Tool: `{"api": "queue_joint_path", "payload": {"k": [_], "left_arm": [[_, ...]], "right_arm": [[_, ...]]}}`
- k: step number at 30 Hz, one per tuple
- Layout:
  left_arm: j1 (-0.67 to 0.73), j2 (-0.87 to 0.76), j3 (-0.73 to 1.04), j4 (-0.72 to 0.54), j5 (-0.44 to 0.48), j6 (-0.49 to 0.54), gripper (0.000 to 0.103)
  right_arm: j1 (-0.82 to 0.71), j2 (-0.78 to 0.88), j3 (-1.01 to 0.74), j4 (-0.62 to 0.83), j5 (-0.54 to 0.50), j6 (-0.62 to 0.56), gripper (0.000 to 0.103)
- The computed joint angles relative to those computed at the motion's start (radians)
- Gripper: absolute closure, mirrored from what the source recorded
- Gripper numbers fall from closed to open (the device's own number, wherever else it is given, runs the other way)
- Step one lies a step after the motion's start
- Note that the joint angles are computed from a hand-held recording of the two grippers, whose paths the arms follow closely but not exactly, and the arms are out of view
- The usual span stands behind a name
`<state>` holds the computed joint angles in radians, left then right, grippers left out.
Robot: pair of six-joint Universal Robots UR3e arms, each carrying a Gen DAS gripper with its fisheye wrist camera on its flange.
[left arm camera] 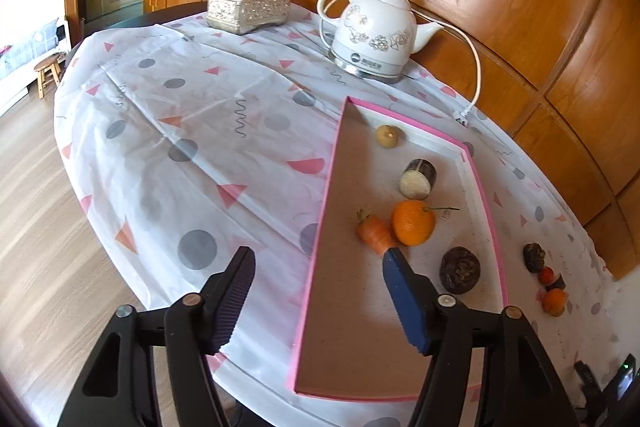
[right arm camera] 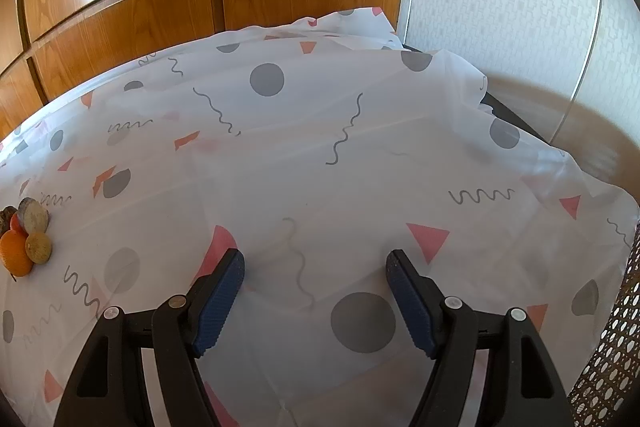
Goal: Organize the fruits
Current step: 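Carry the carrot with the left tool into the tray and release, then move the right tool to the loose orange beside the tomato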
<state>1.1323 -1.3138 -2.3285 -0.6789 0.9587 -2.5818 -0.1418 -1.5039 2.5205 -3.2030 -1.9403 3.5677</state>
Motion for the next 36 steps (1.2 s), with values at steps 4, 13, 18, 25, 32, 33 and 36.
{"api": "queue_joint_path", "payload": {"k": [4,13,18,25,32,33,36], "left_arm": [[0.018,-0.003,-0.008,0.0,0.003,-0.001,0.031],[0.056,0.014,-0.028,-0.008,-0.012,0.014,0.031],[0.073,0.026,-0.034,-0.026,-0.016,0.029,0.03],[0.086,0.032,-0.041,-0.044,-0.02,0.046,0.03],[0.097,0.023,-0.039,-0.047,-0.023,0.044,0.029],[0.098,0.021,-0.039,-0.048,-0.023,0.043,0.029],[0.1,0.015,-0.041,-0.045,-0.02,0.042,0.029]], "right_arm": [[-0.002,-0.005,-0.006,0.019,0.002,-0.003,0.029],[0.012,-0.036,-0.061,0.137,0.031,-0.011,0.029],[0.042,-0.017,-0.123,0.178,0.122,-0.044,0.029],[0.137,0.063,-0.315,0.237,0.248,-0.079,0.036],[0.221,0.183,-0.528,0.304,0.308,-0.105,0.037],[0.23,0.202,-0.557,0.319,0.313,-0.116,0.037],[0.281,0.256,-0.637,0.349,0.288,-0.128,0.037]]}}
